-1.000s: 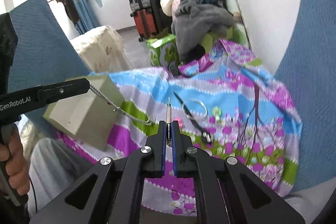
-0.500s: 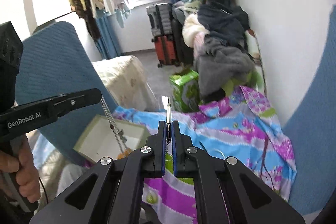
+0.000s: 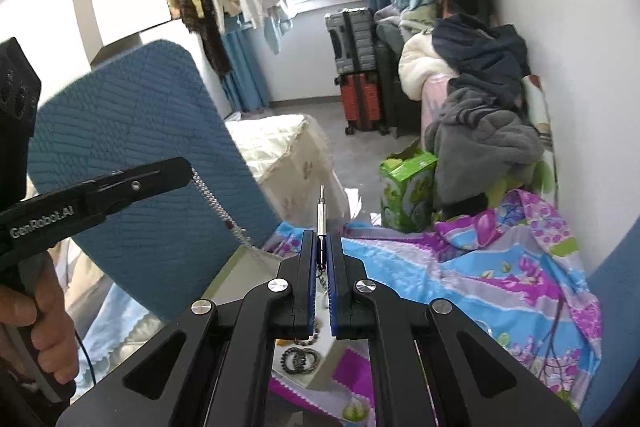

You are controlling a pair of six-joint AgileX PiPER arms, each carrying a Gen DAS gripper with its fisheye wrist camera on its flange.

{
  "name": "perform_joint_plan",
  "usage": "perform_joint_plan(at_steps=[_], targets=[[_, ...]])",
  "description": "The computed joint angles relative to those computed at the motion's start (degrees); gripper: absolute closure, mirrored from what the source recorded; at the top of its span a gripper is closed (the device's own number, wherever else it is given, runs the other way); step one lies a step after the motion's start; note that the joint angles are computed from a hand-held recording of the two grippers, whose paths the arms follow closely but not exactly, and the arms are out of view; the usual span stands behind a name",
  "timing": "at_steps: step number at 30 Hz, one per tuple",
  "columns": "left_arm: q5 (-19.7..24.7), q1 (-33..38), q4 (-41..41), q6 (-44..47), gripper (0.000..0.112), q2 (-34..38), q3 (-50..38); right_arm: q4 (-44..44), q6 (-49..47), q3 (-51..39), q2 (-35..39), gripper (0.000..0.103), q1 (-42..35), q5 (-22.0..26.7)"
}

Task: Organize jewelry
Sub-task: 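Carry the ball chain and silver pin over the box with both grippers, then open both grippers to drop the chain and pin into the box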

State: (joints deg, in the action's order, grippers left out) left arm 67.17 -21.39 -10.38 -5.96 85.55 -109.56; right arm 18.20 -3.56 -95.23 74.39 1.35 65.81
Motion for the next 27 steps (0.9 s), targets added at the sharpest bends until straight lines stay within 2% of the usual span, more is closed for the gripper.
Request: perform_joint_plan(at_steps=[11,14,19,27], targets=[[-7.8,11.0,-10.5,9.0,0.11,-4.7,22.8,-6.6,6.6,15.8,1.7,0.1,11.1,-9.9],[-9.5,11.1,-10.6,10.3,0.11,-5.5,27.9,-6.8,7.1,19.4,2.0,0.1,12.5,-12.5],[-14.9,11.6,-11.2,11.1,0.11,-6.6,36.6,-8.1,7.8,23.4,4.1,0.1,15.2,-16.2],[-18.1,14.5,-14.2,13.8,0.11,-6.4,43.6,-10.3,9.7,27.6,5.9,0.1,19.2,-18.8]])
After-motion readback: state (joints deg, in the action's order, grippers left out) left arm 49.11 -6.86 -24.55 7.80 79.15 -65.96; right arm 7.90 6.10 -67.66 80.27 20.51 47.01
